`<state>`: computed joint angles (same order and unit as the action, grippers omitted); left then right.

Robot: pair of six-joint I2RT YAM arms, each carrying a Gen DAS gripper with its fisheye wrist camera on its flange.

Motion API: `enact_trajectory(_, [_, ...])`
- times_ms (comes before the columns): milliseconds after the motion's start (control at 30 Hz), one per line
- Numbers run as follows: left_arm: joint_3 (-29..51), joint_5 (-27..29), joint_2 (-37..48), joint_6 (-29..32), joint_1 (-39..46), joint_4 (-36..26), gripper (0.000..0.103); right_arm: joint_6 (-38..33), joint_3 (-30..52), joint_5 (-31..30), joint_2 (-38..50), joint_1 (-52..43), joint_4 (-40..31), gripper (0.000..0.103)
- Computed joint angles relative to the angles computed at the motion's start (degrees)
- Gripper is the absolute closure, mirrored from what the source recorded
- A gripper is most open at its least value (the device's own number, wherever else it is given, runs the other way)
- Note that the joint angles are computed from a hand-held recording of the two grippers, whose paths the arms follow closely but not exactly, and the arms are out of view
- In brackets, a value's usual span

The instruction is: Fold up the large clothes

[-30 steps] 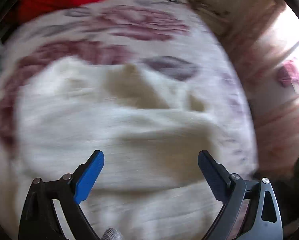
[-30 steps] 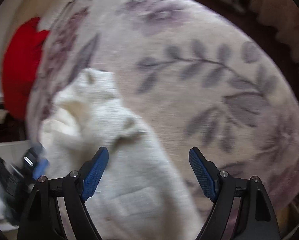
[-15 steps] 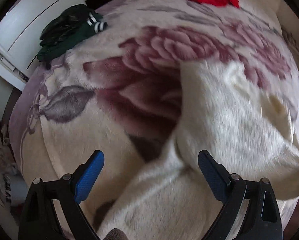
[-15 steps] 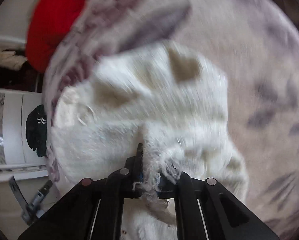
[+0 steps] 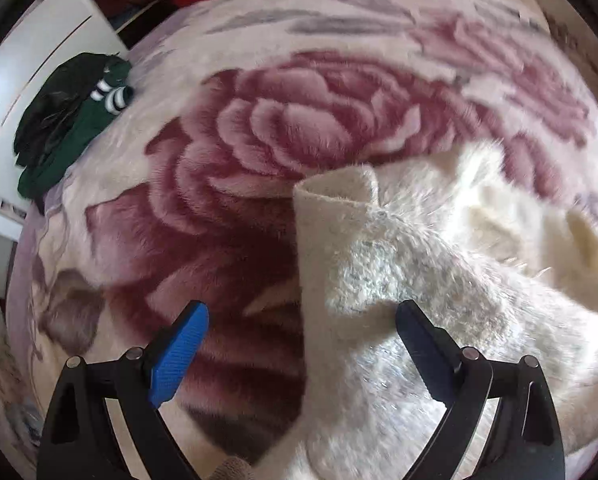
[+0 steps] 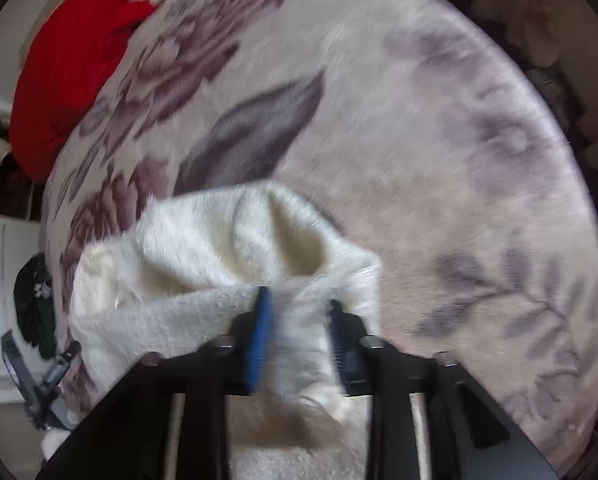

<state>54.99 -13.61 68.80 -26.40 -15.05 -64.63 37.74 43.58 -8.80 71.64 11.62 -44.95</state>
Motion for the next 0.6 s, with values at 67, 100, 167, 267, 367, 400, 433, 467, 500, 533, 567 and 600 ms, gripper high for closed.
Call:
enact_trajectory(67, [-1.34,0.74,0.98,1.84,1.39,1.42,0.007,2.28,0.65,3.79,-6.97,1.98,-3.32,0.051])
enact_trajectory(100, [-2.25,1.79,1.08,2.89,2.47,2.23,0.007,2.85,1.04,3.54,-9.36,3.04,-4.54,0.051])
enact_trajectory(167, [-3.36,2.82,1.04,3.7,3.73,3.07,0.005,3.65,1.06,0.71,-12.32,5.5,-4.98,0.051])
enact_trajectory(267, [-4.3,4.2,1.41,4.29,4.9,4.17,0.005,3.62,-2.05,-5.43,-10.62,10.05,-0.41,0.053])
enact_trajectory(367, [-4.86,5.61,2.71,4.89,6.09,5.89,0.004,2.39,-5.62,-4.09,-1.83,11.77,5.88,0.076])
enact_trajectory(400, [-5.03,6.04,3.03,5.13,6.52,6.36,0.003,1.34,-6.64,-3.43,1.87,10.84,8.25,0.094])
enact_trajectory(433, [-5.28,6.39,3.54,5.44,7.03,6.96,0.0,1.01,-7.57,-2.73,5.04,9.69,10.29,0.103])
enact_trajectory(467, [-5.51,6.98,3.79,5.88,7.54,7.45,0.0,0.17,-8.85,-3.27,8.92,7.16,13.5,0.103])
enact_trajectory(500, [-5.4,8.06,4.2,6.41,8.48,7.44,0.0,-0.84,-9.38,-5.68,12.48,4.95,16.27,0.103])
enact_trajectory(533, [-4.98,8.55,4.3,6.65,9.02,6.92,0.0,-1.28,-8.92,-7.63,14.99,3.55,17.02,0.103])
enact_trajectory(567, [-3.65,8.73,4.09,7.04,9.49,5.22,0.0,-1.87,-7.22,-8.96,16.38,2.24,15.51,0.103])
enact_trajectory(600, [-2.65,8.57,3.4,7.58,9.68,3.98,0.0,-2.83,-5.02,-9.77,16.76,1.63,12.88,0.099])
